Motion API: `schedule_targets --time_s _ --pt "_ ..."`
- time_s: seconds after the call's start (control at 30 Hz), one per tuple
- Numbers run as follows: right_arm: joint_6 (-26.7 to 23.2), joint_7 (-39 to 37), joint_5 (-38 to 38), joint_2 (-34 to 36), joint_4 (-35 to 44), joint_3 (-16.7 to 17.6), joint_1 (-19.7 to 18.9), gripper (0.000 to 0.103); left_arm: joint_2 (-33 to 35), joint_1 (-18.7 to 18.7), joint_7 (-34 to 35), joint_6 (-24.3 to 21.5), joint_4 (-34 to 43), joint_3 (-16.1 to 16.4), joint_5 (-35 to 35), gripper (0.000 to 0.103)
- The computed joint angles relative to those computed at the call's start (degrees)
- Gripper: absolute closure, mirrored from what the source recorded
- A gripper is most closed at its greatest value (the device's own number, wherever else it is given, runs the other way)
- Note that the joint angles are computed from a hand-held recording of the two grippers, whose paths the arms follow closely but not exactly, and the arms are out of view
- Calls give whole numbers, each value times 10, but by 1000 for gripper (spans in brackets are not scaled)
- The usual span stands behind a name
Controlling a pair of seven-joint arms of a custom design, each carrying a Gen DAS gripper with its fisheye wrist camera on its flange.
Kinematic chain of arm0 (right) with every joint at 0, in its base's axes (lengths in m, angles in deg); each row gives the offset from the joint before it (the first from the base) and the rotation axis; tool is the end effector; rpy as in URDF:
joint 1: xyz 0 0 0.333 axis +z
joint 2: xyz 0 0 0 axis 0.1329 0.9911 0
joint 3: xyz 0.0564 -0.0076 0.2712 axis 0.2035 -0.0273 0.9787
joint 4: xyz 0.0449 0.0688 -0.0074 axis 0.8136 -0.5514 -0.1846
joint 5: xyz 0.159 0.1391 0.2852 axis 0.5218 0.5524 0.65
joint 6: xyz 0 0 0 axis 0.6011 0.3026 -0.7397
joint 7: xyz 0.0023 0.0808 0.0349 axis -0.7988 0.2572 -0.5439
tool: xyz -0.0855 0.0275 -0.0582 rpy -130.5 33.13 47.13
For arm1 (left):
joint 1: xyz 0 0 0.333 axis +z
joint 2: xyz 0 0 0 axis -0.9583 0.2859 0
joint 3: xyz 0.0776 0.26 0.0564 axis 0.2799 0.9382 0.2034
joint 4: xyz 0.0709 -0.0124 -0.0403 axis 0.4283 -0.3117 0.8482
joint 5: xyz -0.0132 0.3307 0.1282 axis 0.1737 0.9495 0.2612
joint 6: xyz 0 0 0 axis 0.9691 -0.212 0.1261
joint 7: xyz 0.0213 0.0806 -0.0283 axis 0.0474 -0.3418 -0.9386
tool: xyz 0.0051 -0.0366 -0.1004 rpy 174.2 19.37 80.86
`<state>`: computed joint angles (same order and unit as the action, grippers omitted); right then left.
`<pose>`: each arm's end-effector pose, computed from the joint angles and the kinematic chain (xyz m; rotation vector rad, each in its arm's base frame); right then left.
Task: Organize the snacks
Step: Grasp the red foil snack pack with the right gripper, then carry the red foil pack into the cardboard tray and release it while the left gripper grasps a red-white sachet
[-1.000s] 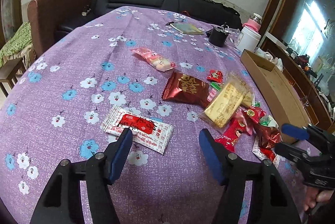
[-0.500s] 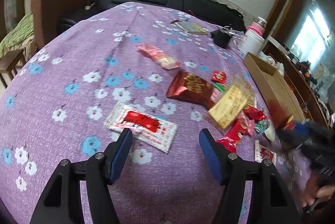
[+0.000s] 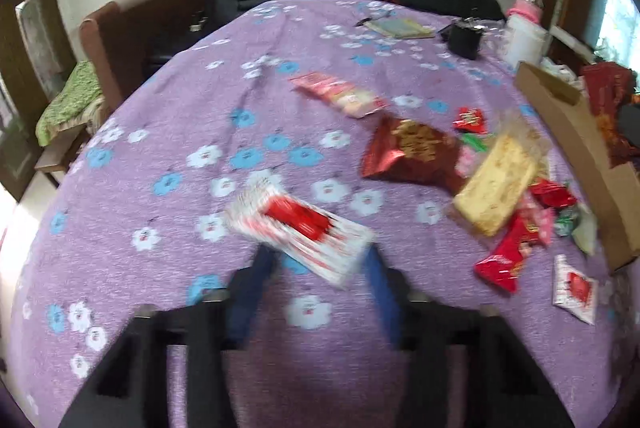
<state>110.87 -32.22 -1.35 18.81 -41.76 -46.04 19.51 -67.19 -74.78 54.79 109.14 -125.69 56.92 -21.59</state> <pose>0.6342 0.2622 0.4260 -1.7442 1.1230 -0.1309 0.5760 -0.0750 0.3884 -1.9405 1.6995 -0.5833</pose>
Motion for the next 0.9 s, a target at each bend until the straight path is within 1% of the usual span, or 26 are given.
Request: schedule_targets --time_s 0.07,0.1,0.13,0.2,0.23,0.3,0.37,0.4,0.43,0.5,0.53,0.57,0.67,0.77,0.8,0.87,0.9 --pt "-1 -1 11 3 4 3 -6 69 4 -18 -44 -7 9 18 56 79" --pt "-1 -3 14 1 3 4 -8 69 4 -16 -44 -7 10 15 57 86" --pt "0 -5 19 1 2 5 -9 69 4 -12 -36 -3 9 10 49 88" --pt "-3 -2 26 4 5 5 -11 69 3 -12 -41 -8 9 9 50 90" --pt "-5 -2 27 5 6 5 -11 69 1 -9 -37 -9 7 5 41 90" --pt "-3 -3 31 5 5 4 -11 69 -6 8 0 -3 -4 -13 -18 90" --pt "-5 -7 34 7 7 4 -13 69 -20 26 57 2 -21 -36 -94 89" --pt "-1 -9 37 5 5 5 -13 69 -26 28 74 -1 -26 -41 -119 87" --pt "3 -13 43 2 1 6 -14 69 -33 36 106 -7 -29 -52 -167 84" --pt "12 -27 60 -4 -5 10 -18 69 -37 37 132 -23 -23 -56 -224 54" --pt "16 -32 68 -5 -5 11 -19 69 -38 35 127 -30 -18 -54 -239 50" --pt "17 -39 78 -6 -5 12 -22 69 -35 29 109 -42 -9 -47 -239 48" --pt "20 -49 105 -10 -6 11 -28 69 -8 24 84 -94 44 -43 -265 48" --pt "17 -52 126 -12 -3 6 -31 69 21 15 33 -142 96 -35 -264 48" --pt "19 -54 133 -13 -3 4 -32 69 31 9 12 -154 112 -30 -249 48" --pt "16 -57 142 -13 -1 1 -34 69 52 -11 -49 -183 150 -14 -195 48" --pt "17 -60 150 -15 -2 0 -35 69 67 -23 -78 -206 174 -5 -162 48"
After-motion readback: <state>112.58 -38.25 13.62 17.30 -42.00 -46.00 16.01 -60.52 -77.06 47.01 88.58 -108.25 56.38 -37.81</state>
